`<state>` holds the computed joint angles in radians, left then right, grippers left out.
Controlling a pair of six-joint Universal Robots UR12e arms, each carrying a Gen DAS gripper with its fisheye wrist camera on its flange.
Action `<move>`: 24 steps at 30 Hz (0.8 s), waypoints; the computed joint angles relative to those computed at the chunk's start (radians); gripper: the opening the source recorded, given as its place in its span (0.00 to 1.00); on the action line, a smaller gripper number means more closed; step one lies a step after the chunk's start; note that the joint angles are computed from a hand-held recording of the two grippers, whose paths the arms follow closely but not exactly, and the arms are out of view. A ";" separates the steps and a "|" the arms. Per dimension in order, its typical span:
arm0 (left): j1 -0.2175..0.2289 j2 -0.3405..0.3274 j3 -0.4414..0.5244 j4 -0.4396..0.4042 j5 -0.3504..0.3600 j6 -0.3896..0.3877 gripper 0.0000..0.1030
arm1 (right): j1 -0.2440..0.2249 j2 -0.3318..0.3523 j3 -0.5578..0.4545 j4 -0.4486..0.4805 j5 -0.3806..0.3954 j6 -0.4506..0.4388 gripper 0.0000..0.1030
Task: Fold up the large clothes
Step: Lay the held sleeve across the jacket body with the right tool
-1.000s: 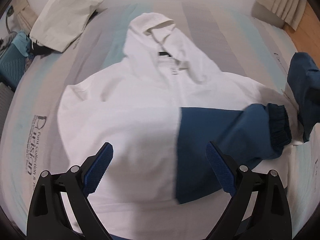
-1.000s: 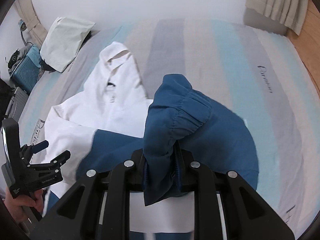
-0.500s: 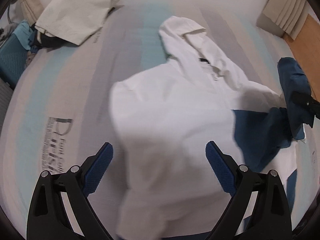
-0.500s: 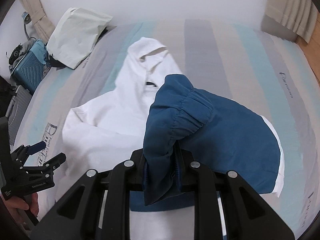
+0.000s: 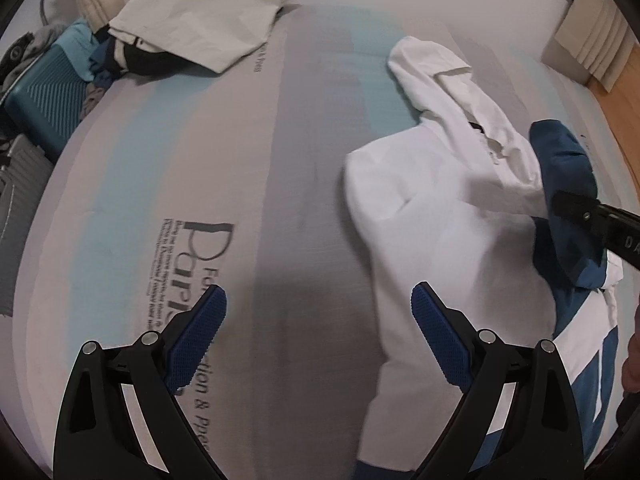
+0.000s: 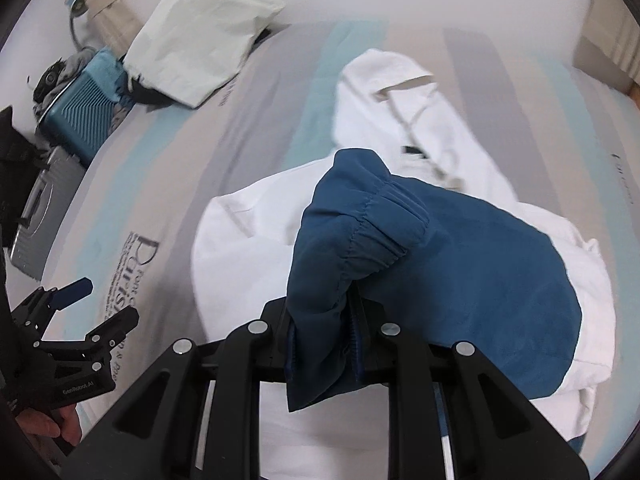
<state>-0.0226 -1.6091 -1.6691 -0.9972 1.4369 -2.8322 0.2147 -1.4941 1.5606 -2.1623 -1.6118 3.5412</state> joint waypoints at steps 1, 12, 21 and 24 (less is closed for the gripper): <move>0.006 0.001 -0.001 -0.001 -0.003 0.000 0.89 | 0.008 0.009 -0.008 0.001 0.002 -0.001 0.18; 0.054 0.010 -0.016 -0.006 -0.026 0.003 0.89 | 0.056 0.074 -0.054 0.030 0.025 -0.008 0.18; 0.086 0.001 -0.025 -0.013 -0.021 -0.031 0.89 | 0.093 0.115 -0.072 0.077 0.014 -0.030 0.19; 0.093 0.000 -0.026 -0.017 -0.026 -0.034 0.89 | 0.107 0.125 -0.076 0.083 -0.002 -0.034 0.21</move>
<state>0.0699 -1.6093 -1.6947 -1.0144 1.4109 -2.8657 0.3217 -1.3687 1.4844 -2.0789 -1.6140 3.5074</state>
